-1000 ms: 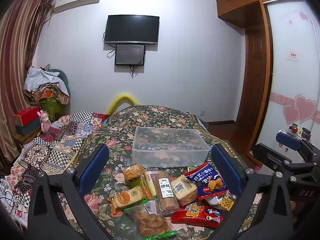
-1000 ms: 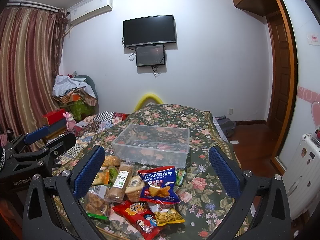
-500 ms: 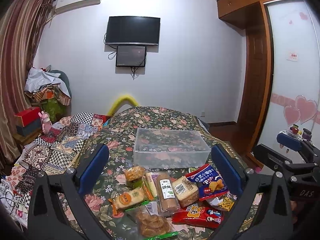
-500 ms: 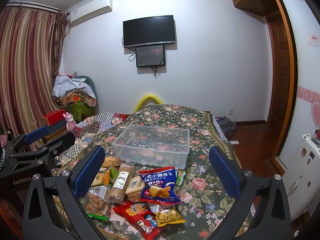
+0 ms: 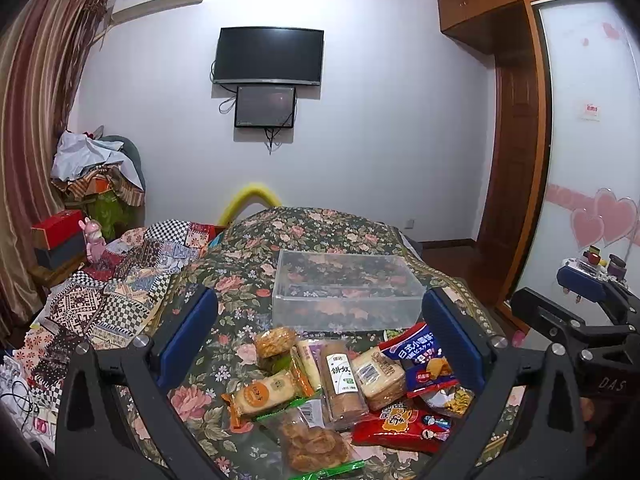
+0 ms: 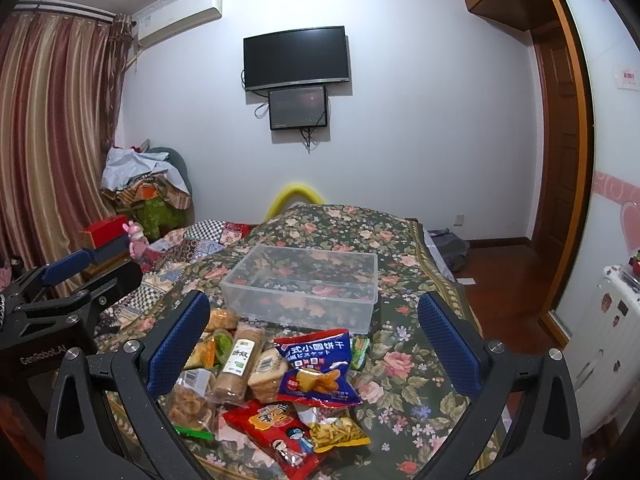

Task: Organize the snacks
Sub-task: 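Grasp the blue biscuit bag with the right tool while the left tool grasps the stick-biscuit pack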

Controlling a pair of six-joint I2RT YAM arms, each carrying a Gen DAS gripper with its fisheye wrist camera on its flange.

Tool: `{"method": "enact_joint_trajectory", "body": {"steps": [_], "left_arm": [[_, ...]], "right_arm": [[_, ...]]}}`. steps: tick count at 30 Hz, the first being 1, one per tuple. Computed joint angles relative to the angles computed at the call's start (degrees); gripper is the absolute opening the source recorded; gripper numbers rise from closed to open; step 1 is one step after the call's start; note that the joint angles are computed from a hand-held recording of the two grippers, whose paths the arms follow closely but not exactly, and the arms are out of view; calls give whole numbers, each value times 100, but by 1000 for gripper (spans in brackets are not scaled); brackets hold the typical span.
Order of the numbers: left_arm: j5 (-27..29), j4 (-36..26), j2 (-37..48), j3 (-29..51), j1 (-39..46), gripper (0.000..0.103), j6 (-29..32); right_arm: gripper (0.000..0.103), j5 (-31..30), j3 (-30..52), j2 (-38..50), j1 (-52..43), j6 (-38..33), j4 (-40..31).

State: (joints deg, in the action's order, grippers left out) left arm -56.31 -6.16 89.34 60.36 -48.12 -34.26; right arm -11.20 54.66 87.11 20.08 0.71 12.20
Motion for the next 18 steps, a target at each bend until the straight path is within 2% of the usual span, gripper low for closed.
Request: {"method": "enact_joint_trajectory", "body": {"steps": [8, 18], "left_arm": [[409, -65, 82, -168, 280, 103, -75], [1569, -101, 569, -366, 1005, 103, -233]], "right_arm": [[103, 18, 242, 467, -33, -111, -162], [103, -15, 686, 1147, -77, -299, -645]]}}
